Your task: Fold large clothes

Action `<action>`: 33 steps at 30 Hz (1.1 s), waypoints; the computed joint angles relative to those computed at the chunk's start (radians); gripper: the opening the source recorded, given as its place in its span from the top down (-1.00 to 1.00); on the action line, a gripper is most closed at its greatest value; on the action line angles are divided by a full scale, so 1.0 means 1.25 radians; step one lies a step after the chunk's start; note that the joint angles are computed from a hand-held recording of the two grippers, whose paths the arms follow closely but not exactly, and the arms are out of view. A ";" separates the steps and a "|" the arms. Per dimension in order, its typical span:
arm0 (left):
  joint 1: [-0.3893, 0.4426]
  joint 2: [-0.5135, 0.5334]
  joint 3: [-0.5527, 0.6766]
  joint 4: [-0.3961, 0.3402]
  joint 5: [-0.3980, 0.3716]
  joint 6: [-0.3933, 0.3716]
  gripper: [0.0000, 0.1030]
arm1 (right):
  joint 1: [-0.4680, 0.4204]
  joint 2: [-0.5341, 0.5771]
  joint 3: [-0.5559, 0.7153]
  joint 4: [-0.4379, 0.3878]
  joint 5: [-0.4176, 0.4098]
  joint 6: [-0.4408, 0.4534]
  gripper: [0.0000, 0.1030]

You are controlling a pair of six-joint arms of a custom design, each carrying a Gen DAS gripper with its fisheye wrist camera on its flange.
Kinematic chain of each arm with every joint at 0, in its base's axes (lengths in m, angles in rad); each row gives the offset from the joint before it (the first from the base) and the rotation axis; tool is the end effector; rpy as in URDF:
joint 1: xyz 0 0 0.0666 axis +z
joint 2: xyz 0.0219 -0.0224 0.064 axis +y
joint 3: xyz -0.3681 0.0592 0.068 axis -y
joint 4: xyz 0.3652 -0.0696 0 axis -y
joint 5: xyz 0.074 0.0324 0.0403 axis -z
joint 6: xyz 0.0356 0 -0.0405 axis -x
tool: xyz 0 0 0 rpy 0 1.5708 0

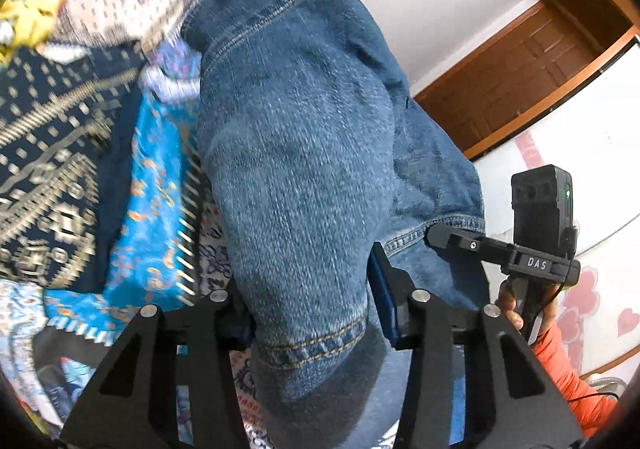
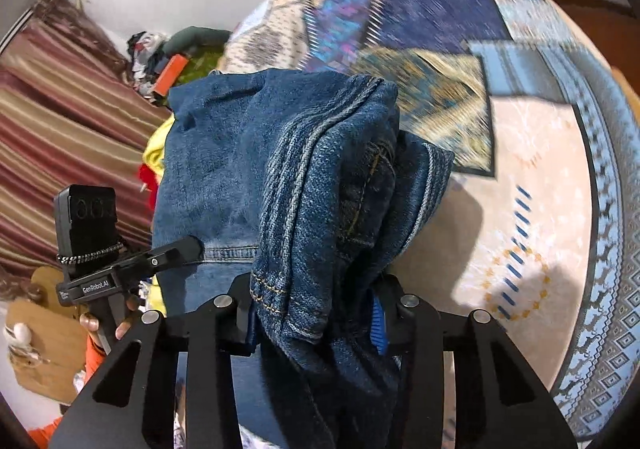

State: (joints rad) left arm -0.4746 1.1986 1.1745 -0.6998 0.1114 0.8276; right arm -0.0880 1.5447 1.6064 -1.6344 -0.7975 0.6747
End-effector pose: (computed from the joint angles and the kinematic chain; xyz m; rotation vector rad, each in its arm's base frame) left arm 0.3523 -0.1859 0.4168 -0.3653 2.3947 -0.7689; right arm 0.4449 -0.0141 0.4240 -0.7673 2.5438 1.0399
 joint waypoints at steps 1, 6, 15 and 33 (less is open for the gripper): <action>0.008 -0.022 -0.002 -0.008 -0.007 -0.007 0.11 | 0.008 -0.013 -0.003 0.010 -0.005 -0.009 0.27; 0.024 -0.109 0.011 -0.048 -0.069 -0.032 0.11 | 0.055 -0.068 -0.001 0.039 -0.060 -0.058 0.28; 0.133 -0.195 0.057 -0.147 -0.105 -0.120 0.11 | 0.197 -0.118 -0.006 0.206 -0.097 -0.236 0.28; 0.486 -0.099 -0.043 -0.124 0.133 -0.214 0.11 | 0.395 0.018 -0.029 0.445 0.012 -0.497 0.28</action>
